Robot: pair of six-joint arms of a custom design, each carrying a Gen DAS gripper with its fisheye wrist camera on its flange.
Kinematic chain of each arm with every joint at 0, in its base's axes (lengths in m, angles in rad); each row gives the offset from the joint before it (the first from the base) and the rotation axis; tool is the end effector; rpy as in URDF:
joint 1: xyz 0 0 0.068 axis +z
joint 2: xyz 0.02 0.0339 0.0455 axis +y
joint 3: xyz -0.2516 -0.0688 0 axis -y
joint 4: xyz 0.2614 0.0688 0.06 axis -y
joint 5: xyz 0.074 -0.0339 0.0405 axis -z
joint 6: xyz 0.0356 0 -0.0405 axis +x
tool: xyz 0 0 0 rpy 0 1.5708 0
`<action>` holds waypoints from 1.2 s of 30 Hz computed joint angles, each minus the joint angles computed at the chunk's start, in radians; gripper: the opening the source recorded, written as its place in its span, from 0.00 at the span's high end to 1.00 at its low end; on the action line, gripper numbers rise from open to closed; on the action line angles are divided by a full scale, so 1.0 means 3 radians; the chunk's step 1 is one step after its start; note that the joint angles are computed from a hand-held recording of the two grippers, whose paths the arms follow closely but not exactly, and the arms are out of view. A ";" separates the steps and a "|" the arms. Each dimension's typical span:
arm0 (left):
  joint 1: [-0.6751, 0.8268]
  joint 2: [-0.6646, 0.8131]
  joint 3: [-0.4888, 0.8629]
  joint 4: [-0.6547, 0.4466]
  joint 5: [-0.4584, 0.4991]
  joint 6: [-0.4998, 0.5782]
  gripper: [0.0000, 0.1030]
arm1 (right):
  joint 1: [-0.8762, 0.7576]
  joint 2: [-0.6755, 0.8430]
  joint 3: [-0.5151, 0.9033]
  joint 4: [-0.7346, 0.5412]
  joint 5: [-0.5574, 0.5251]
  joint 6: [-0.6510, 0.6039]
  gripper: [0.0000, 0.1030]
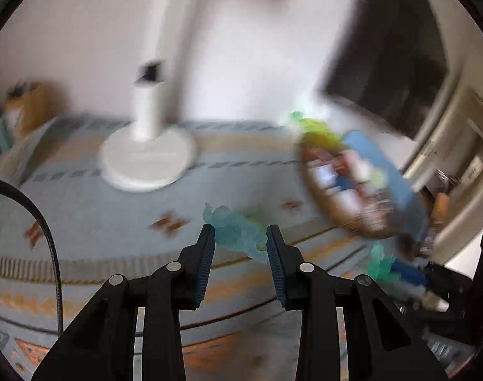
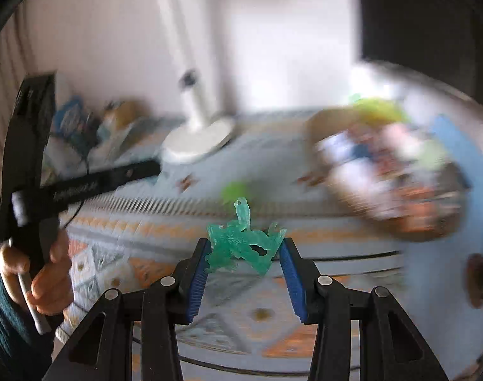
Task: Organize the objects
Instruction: 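Carry both toys to the woven basket and open both grippers to drop them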
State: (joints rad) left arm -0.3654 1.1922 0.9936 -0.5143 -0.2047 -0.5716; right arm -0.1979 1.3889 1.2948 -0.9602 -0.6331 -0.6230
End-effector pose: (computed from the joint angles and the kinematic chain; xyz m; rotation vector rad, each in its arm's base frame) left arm 0.2617 -0.0924 0.2833 -0.3407 2.2537 -0.2615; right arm 0.2895 -0.0366 0.3068 -0.7059 2.2911 0.4656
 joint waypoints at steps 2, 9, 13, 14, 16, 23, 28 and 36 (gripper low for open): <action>-0.0163 0.0249 0.0398 -0.0013 -0.0039 0.0018 0.71 | -0.0408 0.0256 0.0588 -0.0188 -0.0243 0.0021 0.57; -0.0557 0.1283 0.1867 -0.0197 -0.0084 0.0288 0.71 | -0.0993 0.1201 0.2205 -0.0445 -0.0492 0.0458 0.57; -0.0568 0.1625 0.2161 -0.0210 0.0013 0.0240 0.71 | -0.0940 0.1605 0.2667 -0.0554 -0.0309 0.0549 0.57; -0.0551 0.1720 0.2216 -0.0205 0.0064 0.0224 0.71 | -0.0908 0.1637 0.2678 -0.0534 -0.0264 0.0562 0.57; -0.0567 0.1815 0.2250 -0.0196 0.0018 0.0281 0.71 | -0.0849 0.1744 0.2761 -0.0536 -0.0176 0.0568 0.57; -0.0496 0.2227 0.2549 -0.0182 0.0057 0.0355 0.26 | -0.0731 0.2312 0.3439 -0.0788 -0.0040 0.0625 0.32; -0.0322 0.1969 0.2064 0.0139 0.0314 0.0174 0.26 | -0.0741 0.2465 0.3542 -0.0814 -0.0007 0.0766 0.25; -0.0181 0.0777 0.1198 0.0054 0.0047 0.0158 0.26 | -0.0728 0.1657 0.2680 -0.0661 -0.0233 0.0509 0.25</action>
State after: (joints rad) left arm -0.4197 1.4253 1.3530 -0.4982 -0.1905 -0.5241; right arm -0.4162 1.8860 2.0986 -1.1586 -0.7032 -0.4702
